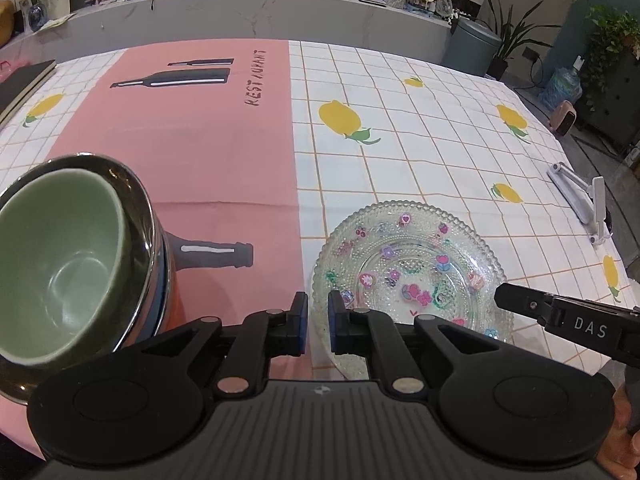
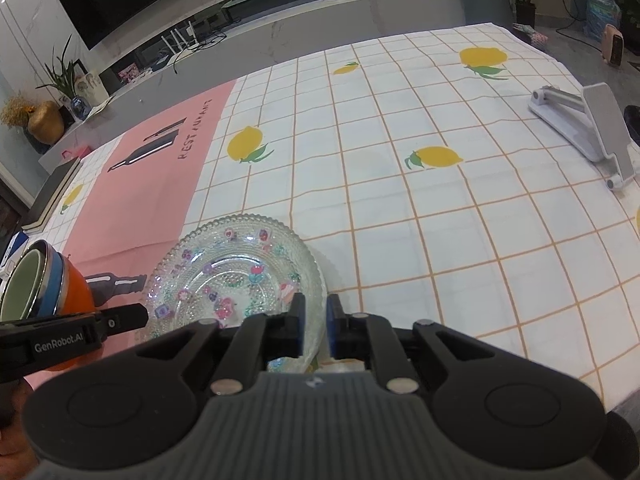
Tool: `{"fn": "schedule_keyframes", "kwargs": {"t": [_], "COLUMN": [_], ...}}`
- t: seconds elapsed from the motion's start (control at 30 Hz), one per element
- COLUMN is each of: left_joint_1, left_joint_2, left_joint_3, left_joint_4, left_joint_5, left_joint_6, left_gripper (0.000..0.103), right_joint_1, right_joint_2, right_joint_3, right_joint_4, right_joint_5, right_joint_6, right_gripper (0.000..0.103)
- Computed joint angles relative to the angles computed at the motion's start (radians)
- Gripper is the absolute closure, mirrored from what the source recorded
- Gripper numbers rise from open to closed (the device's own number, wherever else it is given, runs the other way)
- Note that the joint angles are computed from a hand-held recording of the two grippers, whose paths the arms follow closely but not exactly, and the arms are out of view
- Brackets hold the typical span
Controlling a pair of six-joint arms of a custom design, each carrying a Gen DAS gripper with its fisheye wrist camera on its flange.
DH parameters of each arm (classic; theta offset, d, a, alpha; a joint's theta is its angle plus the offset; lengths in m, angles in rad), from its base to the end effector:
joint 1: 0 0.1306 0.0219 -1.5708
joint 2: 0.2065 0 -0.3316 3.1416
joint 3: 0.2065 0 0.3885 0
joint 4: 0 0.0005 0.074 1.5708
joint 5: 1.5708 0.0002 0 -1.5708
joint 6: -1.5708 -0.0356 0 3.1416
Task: Organize plates and bowls
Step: 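Open both grippers and raise them off the plate stack, then move both grippers to the rim of the nested bowl stack and close on it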
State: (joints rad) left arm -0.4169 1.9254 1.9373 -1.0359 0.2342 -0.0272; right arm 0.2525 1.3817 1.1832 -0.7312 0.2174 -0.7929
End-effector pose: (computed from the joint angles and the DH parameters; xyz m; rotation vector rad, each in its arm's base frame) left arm 0.5845 -0.2684 0.3231 0.6602 2.5322 -0.4439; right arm 0.4605 0.1104 0.2983 0.7475 2.3625 0.1763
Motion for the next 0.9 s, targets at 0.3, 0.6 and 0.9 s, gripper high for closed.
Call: {"fn": "schedule_keyframes", "kwargs": {"t": [0.3,0.6,0.9], "left_joint_1": [0.009,0.039,0.118], "left_joint_2": [-0.033,-0.106,-0.070], "left_joint_3": [-0.014,-0.017,0.101], "left_joint_4": [0.006,0.032,-0.045], "left_joint_5": [0.054,0.140,0.149], "left_joint_6": [-0.061,-0.140,-0.187], "left_gripper": [0.081,0.075,0.054], "right_joint_1": [0.022,0.066,0.077], "right_joint_2": [-0.035,-0.030,0.084], "right_joint_3": [-0.005,0.073,0.228], "right_joint_4": [-0.021,-0.068,-0.042], "right_joint_5": [0.029,0.190,0.046], "right_joint_6": [-0.032,0.007,-0.006], "right_gripper": [0.062,0.043,0.029]}}
